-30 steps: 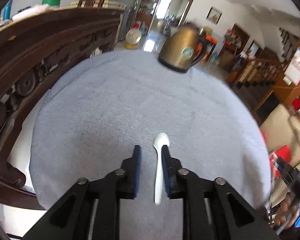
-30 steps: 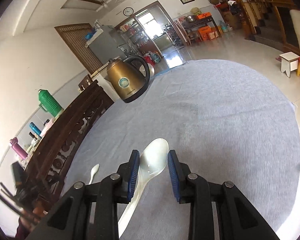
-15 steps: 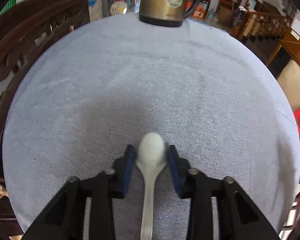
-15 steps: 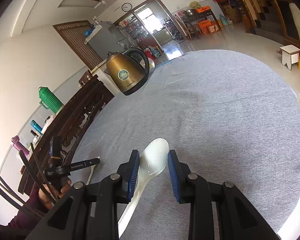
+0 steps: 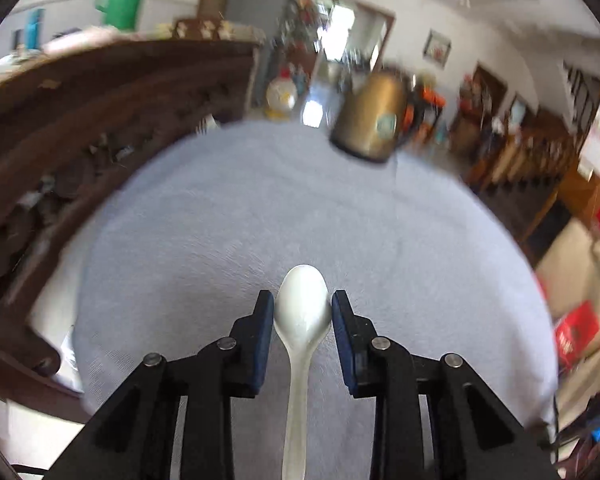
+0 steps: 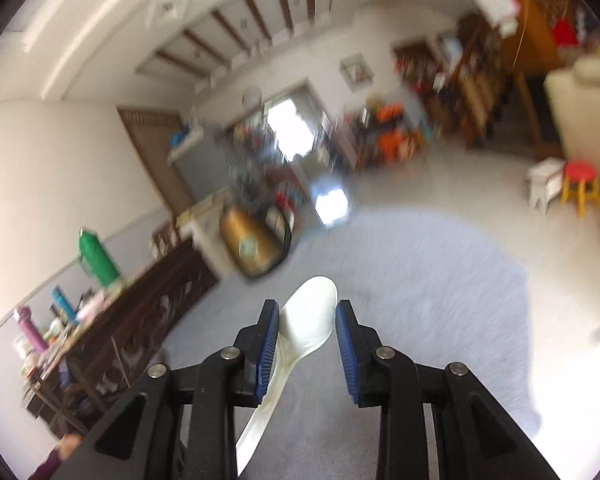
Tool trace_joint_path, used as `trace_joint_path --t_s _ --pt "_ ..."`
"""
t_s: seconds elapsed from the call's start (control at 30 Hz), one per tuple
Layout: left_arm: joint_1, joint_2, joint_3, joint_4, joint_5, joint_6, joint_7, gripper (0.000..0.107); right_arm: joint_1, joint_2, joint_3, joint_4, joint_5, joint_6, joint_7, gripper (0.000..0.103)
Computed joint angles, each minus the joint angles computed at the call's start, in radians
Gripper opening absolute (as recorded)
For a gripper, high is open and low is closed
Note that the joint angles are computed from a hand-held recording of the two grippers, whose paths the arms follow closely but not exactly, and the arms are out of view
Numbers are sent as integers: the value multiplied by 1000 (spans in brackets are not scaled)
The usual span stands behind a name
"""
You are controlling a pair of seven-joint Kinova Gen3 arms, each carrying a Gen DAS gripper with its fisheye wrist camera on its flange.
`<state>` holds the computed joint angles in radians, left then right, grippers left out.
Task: Organize utensils
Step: 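Lift both held white spoons up off the cloth toward the mesh cup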
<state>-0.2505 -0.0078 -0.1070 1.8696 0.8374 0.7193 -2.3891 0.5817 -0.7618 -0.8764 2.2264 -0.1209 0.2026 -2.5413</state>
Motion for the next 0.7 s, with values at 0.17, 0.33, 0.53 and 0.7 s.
trace_joint_path --t_s 0.17,0.33,0.53,0.7 --pt "2 -170 -151 99 187 130 -168 31 37 -229 30 -52 78 77 -144 31" --pt "8 -271 -204 115 277 238 -198 31 76 -332 24 -140 -37 67 -36 31" --pt "74 -383 -279 143 366 303 -243 31 204 -398 -108 -270 -69 77 -4 31" --pt "118 -387 -308 135 410 333 -227 31 331 -521 -195 -361 -124 152 5 31"
